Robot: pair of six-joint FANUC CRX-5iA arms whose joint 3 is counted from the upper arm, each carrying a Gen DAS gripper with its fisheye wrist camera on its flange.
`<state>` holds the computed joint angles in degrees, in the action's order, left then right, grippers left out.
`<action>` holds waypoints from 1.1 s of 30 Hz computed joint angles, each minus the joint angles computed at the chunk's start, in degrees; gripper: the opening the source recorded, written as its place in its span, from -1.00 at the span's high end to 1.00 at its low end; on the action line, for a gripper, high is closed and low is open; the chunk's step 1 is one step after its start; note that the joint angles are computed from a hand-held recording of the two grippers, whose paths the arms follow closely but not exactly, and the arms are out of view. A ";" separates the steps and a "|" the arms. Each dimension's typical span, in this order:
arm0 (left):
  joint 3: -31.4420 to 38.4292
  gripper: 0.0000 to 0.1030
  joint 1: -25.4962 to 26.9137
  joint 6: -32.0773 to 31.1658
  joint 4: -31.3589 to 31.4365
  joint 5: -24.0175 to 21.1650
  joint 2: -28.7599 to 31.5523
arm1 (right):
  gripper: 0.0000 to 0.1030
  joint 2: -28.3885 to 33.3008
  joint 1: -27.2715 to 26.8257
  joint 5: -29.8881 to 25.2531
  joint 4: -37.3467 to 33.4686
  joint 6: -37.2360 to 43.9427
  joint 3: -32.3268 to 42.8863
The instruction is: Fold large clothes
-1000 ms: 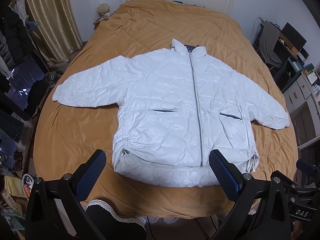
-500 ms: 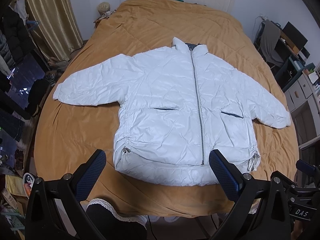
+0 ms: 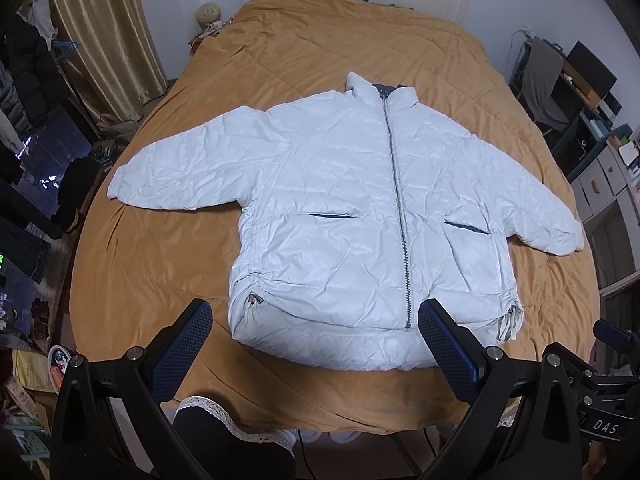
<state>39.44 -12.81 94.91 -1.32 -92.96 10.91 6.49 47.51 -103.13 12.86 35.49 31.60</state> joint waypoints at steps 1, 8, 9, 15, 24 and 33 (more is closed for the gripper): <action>0.03 -0.99 0.03 0.06 0.02 -0.04 0.03 | -1.00 -0.05 -0.08 0.03 -0.19 -0.01 -0.02; 0.05 -0.99 -0.07 -0.04 -0.06 -0.29 0.14 | -1.00 -0.16 -0.44 0.10 -0.60 0.21 -0.08; 0.01 -0.99 -0.06 -0.18 -0.08 -0.36 0.13 | -1.00 -0.13 -0.47 0.03 -0.66 0.23 -0.04; -0.59 -0.99 0.21 -0.90 -0.17 -0.34 -0.12 | -1.00 -0.11 -0.30 0.02 -0.35 -0.81 -0.28; -2.48 -0.99 1.99 -2.24 0.10 1.25 -0.89 | -1.00 0.85 0.64 0.01 0.85 -2.68 1.19; -11.27 -0.99 22.93 -6.58 19.54 12.15 -0.07 | -1.00 -0.47 1.53 -0.79 0.36 -1.24 -0.97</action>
<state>28.17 10.12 88.32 18.23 -80.82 10.83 6.01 49.04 -103.91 13.23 34.25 30.63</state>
